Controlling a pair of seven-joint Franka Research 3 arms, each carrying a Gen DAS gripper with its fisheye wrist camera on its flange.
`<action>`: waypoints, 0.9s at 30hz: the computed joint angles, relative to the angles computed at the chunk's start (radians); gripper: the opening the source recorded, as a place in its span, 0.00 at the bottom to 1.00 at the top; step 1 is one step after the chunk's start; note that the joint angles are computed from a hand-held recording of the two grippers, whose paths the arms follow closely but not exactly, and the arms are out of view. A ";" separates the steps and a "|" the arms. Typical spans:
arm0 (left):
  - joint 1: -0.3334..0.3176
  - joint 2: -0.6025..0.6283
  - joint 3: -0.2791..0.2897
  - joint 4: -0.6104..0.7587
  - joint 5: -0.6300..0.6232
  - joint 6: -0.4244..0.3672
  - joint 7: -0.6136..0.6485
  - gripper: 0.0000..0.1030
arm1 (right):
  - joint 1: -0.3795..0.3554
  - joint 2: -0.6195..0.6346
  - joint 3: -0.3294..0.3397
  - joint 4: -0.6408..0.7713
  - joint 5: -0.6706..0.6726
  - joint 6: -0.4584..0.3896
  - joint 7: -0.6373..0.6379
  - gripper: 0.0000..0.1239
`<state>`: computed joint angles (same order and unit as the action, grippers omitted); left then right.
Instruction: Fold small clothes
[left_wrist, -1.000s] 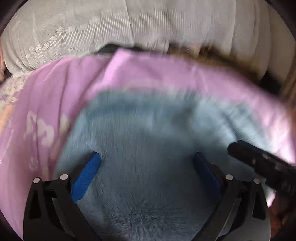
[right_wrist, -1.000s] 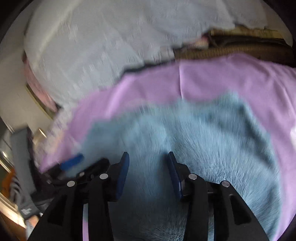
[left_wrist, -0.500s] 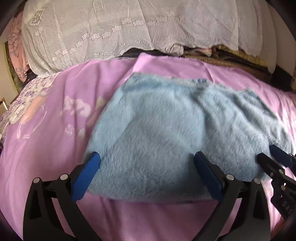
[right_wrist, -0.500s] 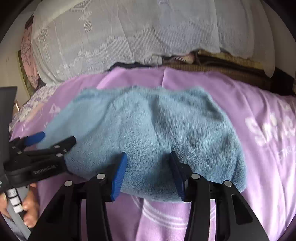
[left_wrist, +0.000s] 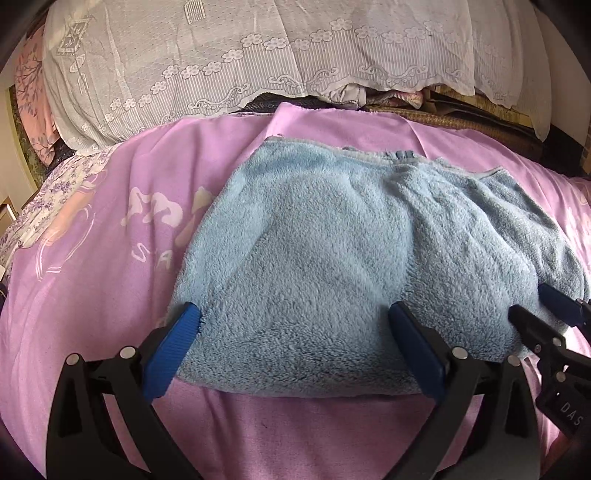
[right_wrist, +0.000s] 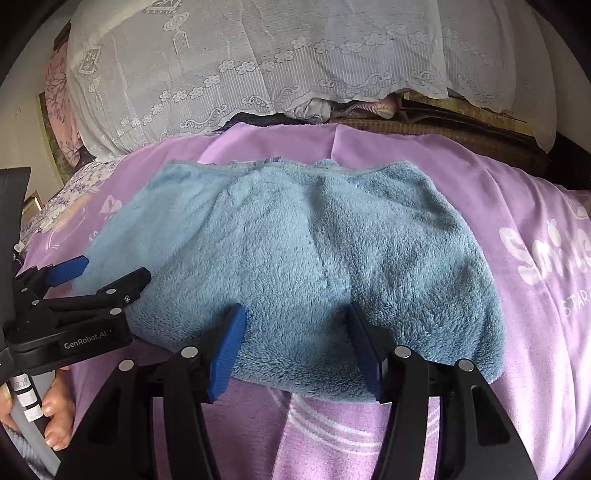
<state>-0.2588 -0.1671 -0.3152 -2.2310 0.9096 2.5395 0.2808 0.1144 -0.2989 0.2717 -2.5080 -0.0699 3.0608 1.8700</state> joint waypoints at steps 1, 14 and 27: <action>0.001 -0.010 0.001 -0.006 0.002 0.005 -0.007 0.96 | 0.023 0.003 -0.020 0.000 0.015 0.003 -0.018 0.51; 0.068 -0.049 0.059 -0.104 -0.313 0.141 0.091 0.96 | 0.091 -0.002 -0.066 -0.009 0.107 0.023 -0.105 0.61; 0.077 -0.066 0.065 -0.122 -0.343 0.146 0.109 0.96 | -0.064 -0.016 -0.023 -0.021 0.190 0.021 -0.019 0.52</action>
